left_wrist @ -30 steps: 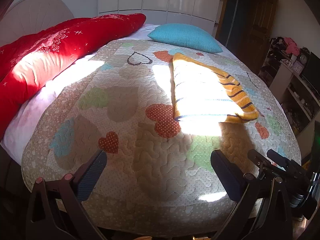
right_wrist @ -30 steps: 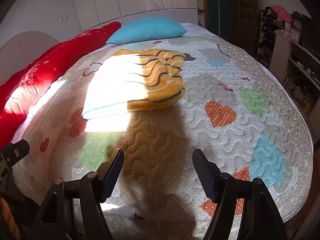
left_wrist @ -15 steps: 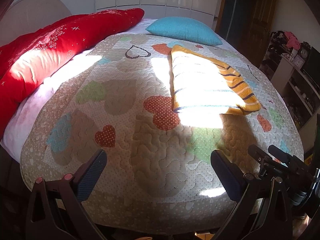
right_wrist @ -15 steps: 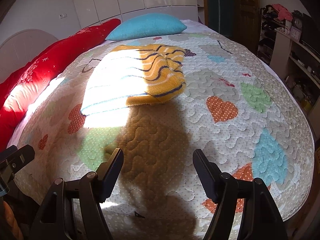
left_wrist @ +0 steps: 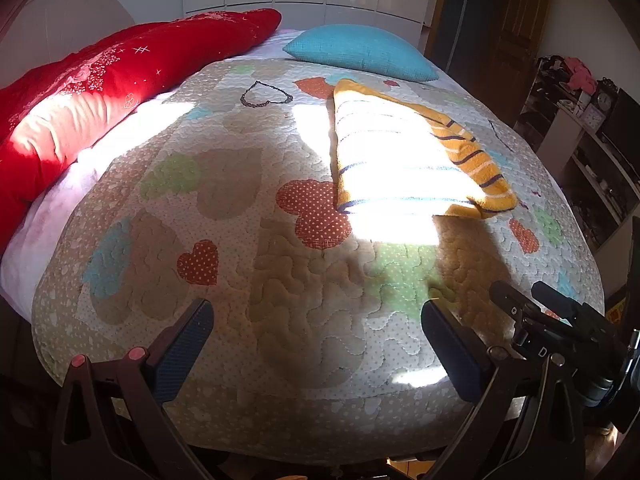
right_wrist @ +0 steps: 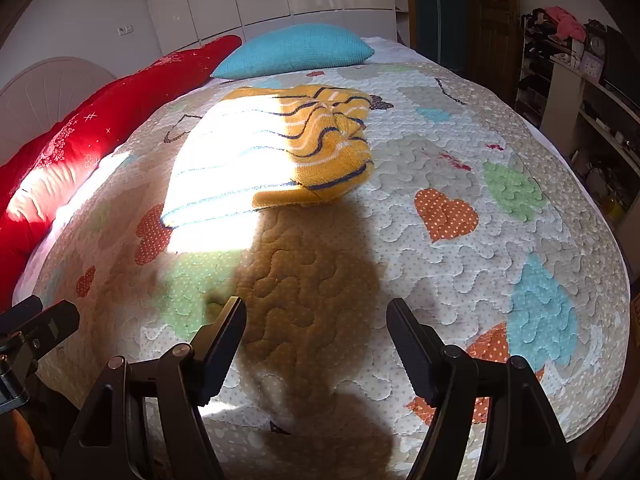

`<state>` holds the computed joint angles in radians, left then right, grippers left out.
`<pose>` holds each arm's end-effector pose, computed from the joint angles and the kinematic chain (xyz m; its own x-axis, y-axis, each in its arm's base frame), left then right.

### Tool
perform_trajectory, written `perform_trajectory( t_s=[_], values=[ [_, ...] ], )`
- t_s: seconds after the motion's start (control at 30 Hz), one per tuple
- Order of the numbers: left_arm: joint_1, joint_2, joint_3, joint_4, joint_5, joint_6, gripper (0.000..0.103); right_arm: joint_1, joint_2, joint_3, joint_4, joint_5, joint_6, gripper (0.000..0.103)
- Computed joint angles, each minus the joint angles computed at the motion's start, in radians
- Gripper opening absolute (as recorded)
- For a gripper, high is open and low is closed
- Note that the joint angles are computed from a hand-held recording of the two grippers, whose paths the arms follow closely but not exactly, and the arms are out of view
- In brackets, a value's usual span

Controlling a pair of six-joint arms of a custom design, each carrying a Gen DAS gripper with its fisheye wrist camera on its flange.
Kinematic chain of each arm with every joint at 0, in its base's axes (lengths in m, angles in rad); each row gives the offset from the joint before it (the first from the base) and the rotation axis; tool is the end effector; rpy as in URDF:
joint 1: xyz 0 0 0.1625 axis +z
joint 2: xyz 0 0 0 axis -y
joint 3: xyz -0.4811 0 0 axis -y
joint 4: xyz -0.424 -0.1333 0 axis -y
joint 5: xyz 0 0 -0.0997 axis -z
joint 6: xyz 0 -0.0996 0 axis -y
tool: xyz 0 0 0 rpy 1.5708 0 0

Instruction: Fold small clothes

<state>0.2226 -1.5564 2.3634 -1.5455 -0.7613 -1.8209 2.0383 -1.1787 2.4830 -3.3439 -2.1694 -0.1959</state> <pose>-0.2633 -0.2702 0.2174 -0.7277 -0.3398 -0.5959 0.1958 0.7296 -0.6552 0.2589 -0.3416 0.1697 -0.7577 -0.2973 0.5810 -0.5602 0.7529 -0.3453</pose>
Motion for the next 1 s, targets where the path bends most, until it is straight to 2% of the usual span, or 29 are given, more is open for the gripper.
perform_trajectory(
  t_s=[1.0],
  values=[
    [0.026,-0.006,0.025,-0.099,-0.029,0.053,0.103,-0.005,0.004,-0.004,0.011,0.006,0.007,0.080]
  ],
)
